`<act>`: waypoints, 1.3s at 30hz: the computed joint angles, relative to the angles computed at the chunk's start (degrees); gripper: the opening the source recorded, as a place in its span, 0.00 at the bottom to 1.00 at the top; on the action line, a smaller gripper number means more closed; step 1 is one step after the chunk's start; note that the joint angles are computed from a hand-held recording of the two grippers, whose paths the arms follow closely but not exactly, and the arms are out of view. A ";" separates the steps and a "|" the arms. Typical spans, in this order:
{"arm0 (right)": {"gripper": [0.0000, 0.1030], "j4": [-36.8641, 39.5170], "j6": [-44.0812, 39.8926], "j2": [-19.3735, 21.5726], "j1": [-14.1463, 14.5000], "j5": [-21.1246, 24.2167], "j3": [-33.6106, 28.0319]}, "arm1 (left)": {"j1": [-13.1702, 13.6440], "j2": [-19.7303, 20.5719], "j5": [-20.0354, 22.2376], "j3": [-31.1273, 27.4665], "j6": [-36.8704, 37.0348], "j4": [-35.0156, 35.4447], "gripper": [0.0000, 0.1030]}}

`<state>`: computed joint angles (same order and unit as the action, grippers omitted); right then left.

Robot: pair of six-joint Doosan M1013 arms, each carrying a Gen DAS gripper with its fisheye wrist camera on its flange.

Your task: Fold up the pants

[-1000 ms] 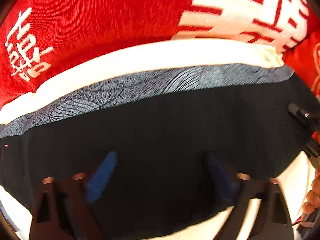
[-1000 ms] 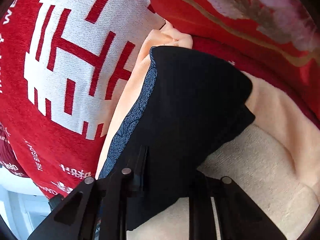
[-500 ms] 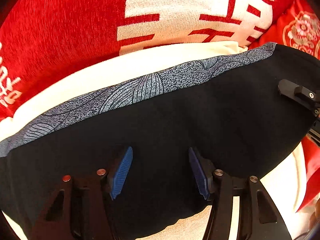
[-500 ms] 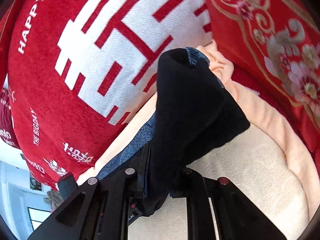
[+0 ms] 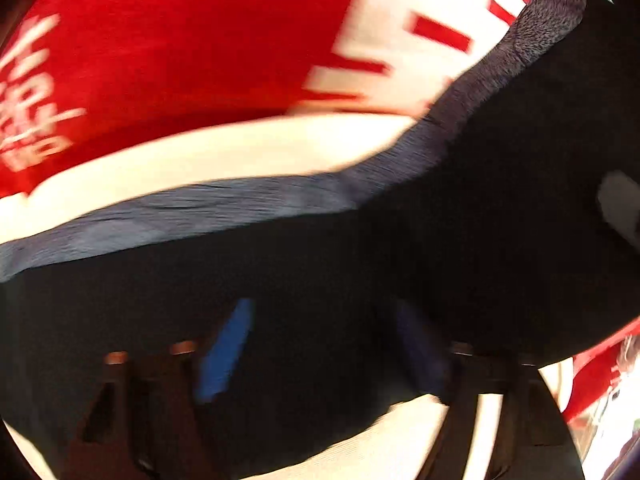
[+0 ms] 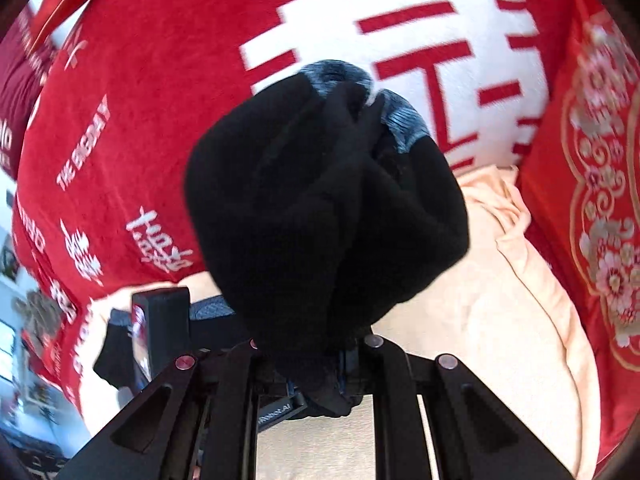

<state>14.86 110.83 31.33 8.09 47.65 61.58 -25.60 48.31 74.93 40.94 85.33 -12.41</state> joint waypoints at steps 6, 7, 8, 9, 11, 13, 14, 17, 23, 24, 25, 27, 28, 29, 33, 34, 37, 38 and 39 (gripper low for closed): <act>0.15 -6.49 -1.53 3.79 4.86 4.98 -7.16 | 3.90 -3.41 -1.86 4.66 1.76 2.81 0.80; 0.15 -7.88 -1.65 4.59 5.76 6.03 -8.38 | 4.71 -3.83 -1.95 5.31 1.67 3.45 0.80; 0.16 -9.84 -1.88 5.94 6.97 7.86 -10.42 | 5.39 -4.14 -1.85 5.77 1.46 4.25 0.80; 0.16 -11.13 -2.06 6.93 7.90 9.24 -11.84 | 6.28 -4.50 -1.72 6.34 1.02 5.47 0.80; 0.19 -13.70 -2.56 9.63 10.26 12.79 -15.46 | 7.63 -4.92 -1.52 7.05 -0.30 8.04 0.80; 0.21 -16.15 -3.36 12.49 12.14 16.93 -18.96 | 9.09 -5.28 -1.57 7.75 -1.54 9.79 0.80; 0.24 -17.45 -3.68 13.41 12.95 18.36 -19.84 | 9.71 -5.39 -1.51 8.01 -1.94 10.53 0.80; 0.31 -25.15 -3.90 15.83 15.82 22.41 -21.97 | 11.69 -6.02 -1.36 9.26 -1.57 12.14 0.80; 0.49 -31.59 -10.60 15.54 18.90 23.42 -20.85 | 12.90 -6.30 -0.66 10.36 -2.22 11.71 0.80; 0.49 -30.62 -11.25 15.24 18.86 23.40 -20.77 | 13.17 -6.68 -0.67 10.75 -1.72 11.37 0.80; 0.50 -28.44 -11.84 14.38 18.58 23.01 -19.93 | 13.27 -6.91 -0.73 10.93 -1.07 11.05 0.80; 0.51 -20.86 -11.95 12.78 16.99 22.24 -18.65 | 13.50 -7.72 -0.58 11.36 0.89 9.74 0.80; 0.51 -15.48 -11.53 11.81 15.73 21.19 -17.42 | 13.64 -8.05 -0.47 11.49 1.92 8.80 0.80; 0.51 -9.57 -10.50 10.76 14.39 19.66 -15.70 | 13.68 -8.30 -0.31 11.56 3.16 7.40 0.80; 0.51 11.59 -1.67 7.03 9.04 12.23 -7.28 | 12.71 -7.94 1.53 9.93 5.99 2.36 0.80; 0.51 16.97 0.88 6.23 7.79 9.29 -4.45 | 12.82 -7.72 2.27 9.42 6.43 -0.17 0.80; 0.51 28.31 5.44 4.88 5.62 2.71 1.98 | 11.57 -5.94 5.29 5.65 4.92 -6.51 0.80; 0.51 31.66 5.67 4.42 5.23 0.57 3.95 | 11.50 -5.45 6.14 4.78 5.02 -8.29 0.80; 0.51 33.59 6.32 4.14 4.97 -0.75 5.25 | 11.55 -4.82 7.68 3.55 4.78 -9.65 0.80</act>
<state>48.45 117.15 35.47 13.06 46.90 66.82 -14.05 43.49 82.61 44.49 90.11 -22.06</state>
